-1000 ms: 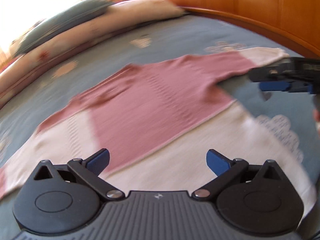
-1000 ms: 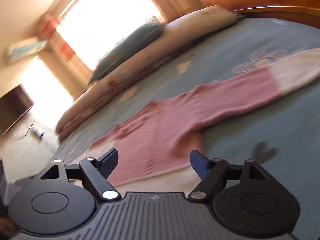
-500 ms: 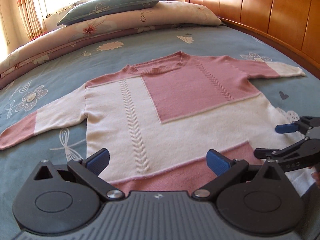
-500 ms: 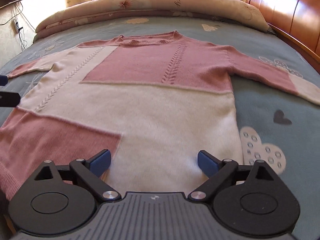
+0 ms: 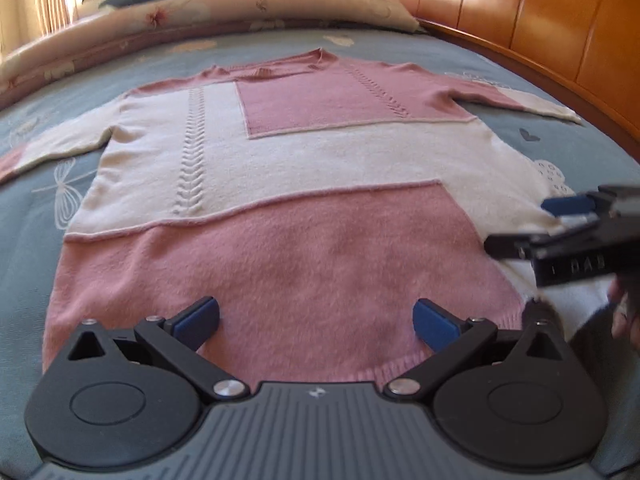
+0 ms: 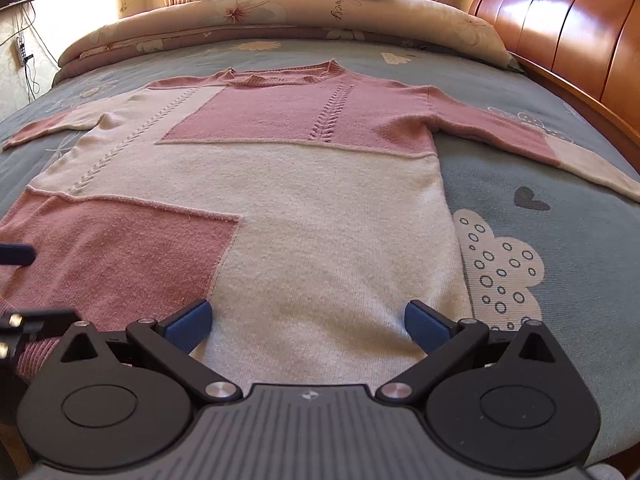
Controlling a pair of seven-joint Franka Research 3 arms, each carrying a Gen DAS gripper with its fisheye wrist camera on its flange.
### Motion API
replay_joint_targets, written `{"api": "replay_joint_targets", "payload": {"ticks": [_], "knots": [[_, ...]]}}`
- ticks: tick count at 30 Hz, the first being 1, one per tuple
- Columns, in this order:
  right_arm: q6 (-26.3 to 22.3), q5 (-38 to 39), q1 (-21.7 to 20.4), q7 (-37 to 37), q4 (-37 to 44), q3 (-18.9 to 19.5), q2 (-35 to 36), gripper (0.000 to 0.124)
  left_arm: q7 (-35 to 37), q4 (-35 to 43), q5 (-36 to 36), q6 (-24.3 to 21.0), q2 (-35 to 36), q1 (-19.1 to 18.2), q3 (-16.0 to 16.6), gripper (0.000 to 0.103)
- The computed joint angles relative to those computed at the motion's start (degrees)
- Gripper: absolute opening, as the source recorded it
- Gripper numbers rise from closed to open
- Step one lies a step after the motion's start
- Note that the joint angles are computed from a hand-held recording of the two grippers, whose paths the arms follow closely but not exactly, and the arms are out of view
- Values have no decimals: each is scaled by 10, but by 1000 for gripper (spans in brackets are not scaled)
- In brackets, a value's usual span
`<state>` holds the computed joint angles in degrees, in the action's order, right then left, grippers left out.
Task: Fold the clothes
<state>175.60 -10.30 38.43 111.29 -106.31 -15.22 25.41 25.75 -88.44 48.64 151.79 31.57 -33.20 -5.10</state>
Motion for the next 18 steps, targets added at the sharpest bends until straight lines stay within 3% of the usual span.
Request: {"api": "replay_joint_targets", "payload": {"ticks": [6,11,14,18], "knots": [[28,3,18,1,-10,-21,4,103,-2,-43,-1,23,-33,14,-8,102],[39,22,30,-14,-13,-33,6,103,-28,-16,26,37,-22,22,13,102],[46,34,37,-24,-17,-39,8,103,-3,-9,-42,48,-9,60,-9,102],[62,57,39,-47,-24,-39,8,103,-53,-67,-46,72,-46,61,16,102]]}}
